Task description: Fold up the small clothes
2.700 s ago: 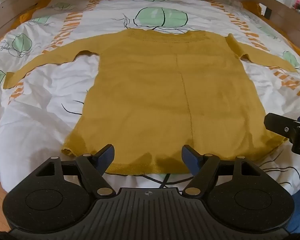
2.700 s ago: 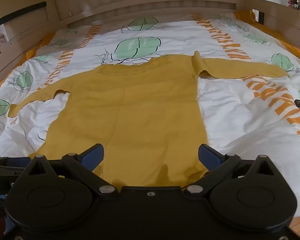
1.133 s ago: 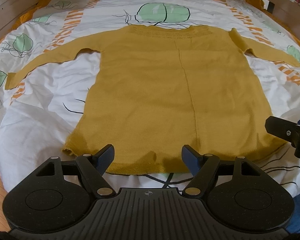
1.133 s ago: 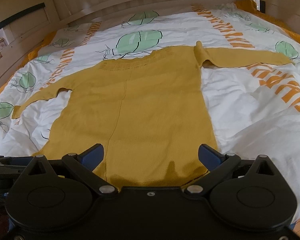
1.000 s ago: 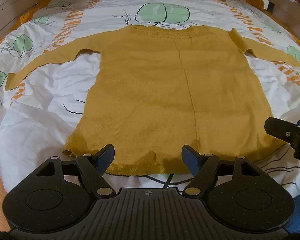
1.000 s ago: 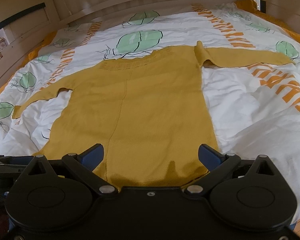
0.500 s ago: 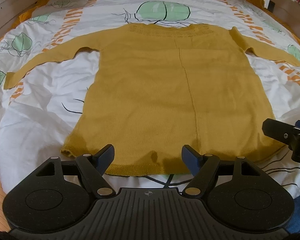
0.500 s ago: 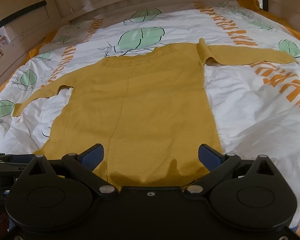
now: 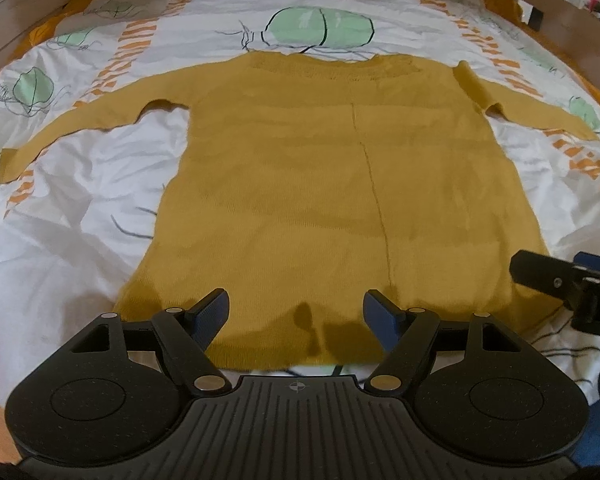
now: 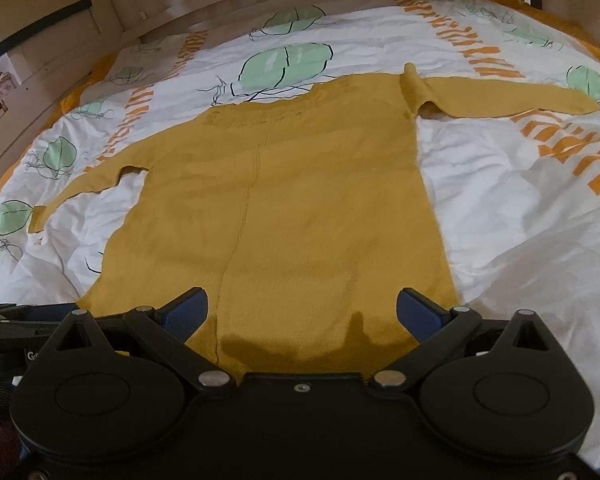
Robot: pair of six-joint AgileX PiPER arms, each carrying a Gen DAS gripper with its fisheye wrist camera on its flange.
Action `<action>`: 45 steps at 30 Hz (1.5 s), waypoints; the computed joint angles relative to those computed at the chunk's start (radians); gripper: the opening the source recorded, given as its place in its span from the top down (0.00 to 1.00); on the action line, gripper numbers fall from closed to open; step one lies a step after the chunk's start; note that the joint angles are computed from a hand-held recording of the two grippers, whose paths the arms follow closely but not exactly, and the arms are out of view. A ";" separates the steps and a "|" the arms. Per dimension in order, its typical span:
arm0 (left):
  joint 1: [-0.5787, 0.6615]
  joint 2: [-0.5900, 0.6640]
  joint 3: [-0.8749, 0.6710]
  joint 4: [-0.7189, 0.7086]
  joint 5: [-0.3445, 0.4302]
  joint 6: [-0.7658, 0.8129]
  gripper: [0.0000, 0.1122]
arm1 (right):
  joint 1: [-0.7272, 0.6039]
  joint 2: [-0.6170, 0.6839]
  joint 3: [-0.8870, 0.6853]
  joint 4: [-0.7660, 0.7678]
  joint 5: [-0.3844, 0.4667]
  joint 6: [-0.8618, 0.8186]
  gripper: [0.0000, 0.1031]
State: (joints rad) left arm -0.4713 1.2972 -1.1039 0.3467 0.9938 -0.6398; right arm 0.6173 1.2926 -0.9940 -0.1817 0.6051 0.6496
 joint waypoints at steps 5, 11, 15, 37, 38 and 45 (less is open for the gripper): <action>0.028 0.025 -0.019 0.015 -0.043 0.028 0.35 | -0.041 0.025 -0.004 0.063 -0.040 -0.069 0.02; 0.082 0.076 -0.048 0.027 -0.126 0.082 0.35 | -0.104 0.063 -0.012 0.178 -0.108 -0.226 0.02; 0.113 0.137 -0.089 0.041 -0.169 0.105 0.35 | -0.153 0.106 -0.040 0.242 -0.141 -0.337 0.02; 0.206 0.565 -0.438 0.051 -0.335 0.251 0.35 | -0.318 0.524 -0.506 0.456 -0.165 -0.722 0.02; 0.212 0.572 -0.441 0.047 -0.337 0.254 0.35 | -0.318 0.559 -0.554 0.466 -0.163 -0.751 0.02; 0.271 0.633 -0.469 -0.079 -0.334 0.351 0.35 | -0.307 0.869 -0.982 0.441 -0.084 -0.844 0.11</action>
State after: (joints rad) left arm -0.2001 1.9301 -1.5733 0.2680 0.6598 -0.2887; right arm 0.3107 2.1620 -1.9763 0.2594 0.5215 -0.1939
